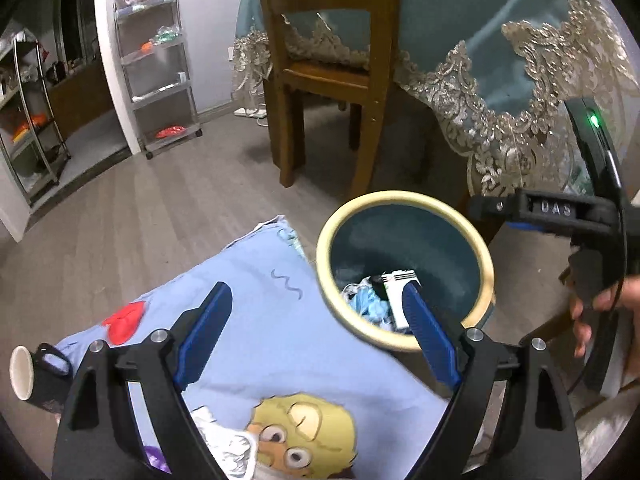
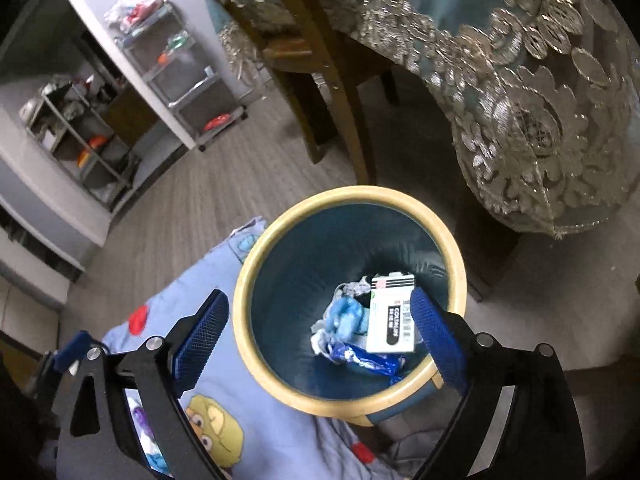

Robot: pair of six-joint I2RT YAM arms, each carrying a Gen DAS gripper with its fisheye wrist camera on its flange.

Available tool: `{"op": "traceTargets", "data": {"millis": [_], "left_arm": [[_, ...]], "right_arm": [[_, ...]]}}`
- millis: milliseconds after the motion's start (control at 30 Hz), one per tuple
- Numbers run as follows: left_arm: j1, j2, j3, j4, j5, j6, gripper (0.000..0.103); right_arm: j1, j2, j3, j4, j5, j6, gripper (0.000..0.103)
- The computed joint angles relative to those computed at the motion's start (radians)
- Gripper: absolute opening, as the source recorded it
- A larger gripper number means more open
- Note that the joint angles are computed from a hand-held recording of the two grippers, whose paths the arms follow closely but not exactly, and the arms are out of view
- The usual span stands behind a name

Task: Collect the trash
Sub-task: 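Open both grippers to drop the box and mask into the bin, then move both tools back over the remaining trash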

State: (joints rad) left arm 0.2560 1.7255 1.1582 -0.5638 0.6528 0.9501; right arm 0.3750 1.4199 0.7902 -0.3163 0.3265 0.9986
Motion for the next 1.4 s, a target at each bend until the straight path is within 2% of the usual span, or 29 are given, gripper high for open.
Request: {"op": "traceTargets", "data": {"millis": [267,367,533,667,800,1033,1200,1333,1400], "left_arm": [[0.163,-0.024,0.063,-0.123,0.050,0.152,0.091],[0.226,-0.017,0.101,-0.164,0.065,0.192,0.093],[0.371,0.050,0.235,-0.312,0.101,0.285,0.094],[0.475,0.120,0.343,-0.387,0.111,0.353,0.094],[0.558,0.199,0.437,-0.429,0.128,0.363,0.095],[0.616,0.307,0.486,-0.371,0.087,0.349,0.095],[0.597,0.375,0.511,-0.303,0.025,0.285,0.095],[0.575,0.438,0.536,-0.275,-0.045,0.241,0.095],[0.565,0.468,0.558,-0.248,-0.078,0.205,0.095]], "right_arm": [[0.137,0.062,0.147,-0.165,0.121,-0.024,0.096],[0.213,0.085,0.200,-0.207,0.171,0.004,0.097],[0.321,0.136,0.272,-0.236,0.214,0.038,0.097],[0.397,0.197,0.342,-0.279,0.250,0.061,0.097],[0.459,0.254,0.390,-0.281,0.252,0.119,0.097],[0.545,0.432,0.537,-0.292,0.226,0.112,0.097],[0.562,0.552,0.591,-0.199,0.112,0.098,0.097],[0.569,0.654,0.676,-0.206,0.057,0.052,0.096],[0.574,0.709,0.731,-0.204,0.022,-0.002,0.092]]}}
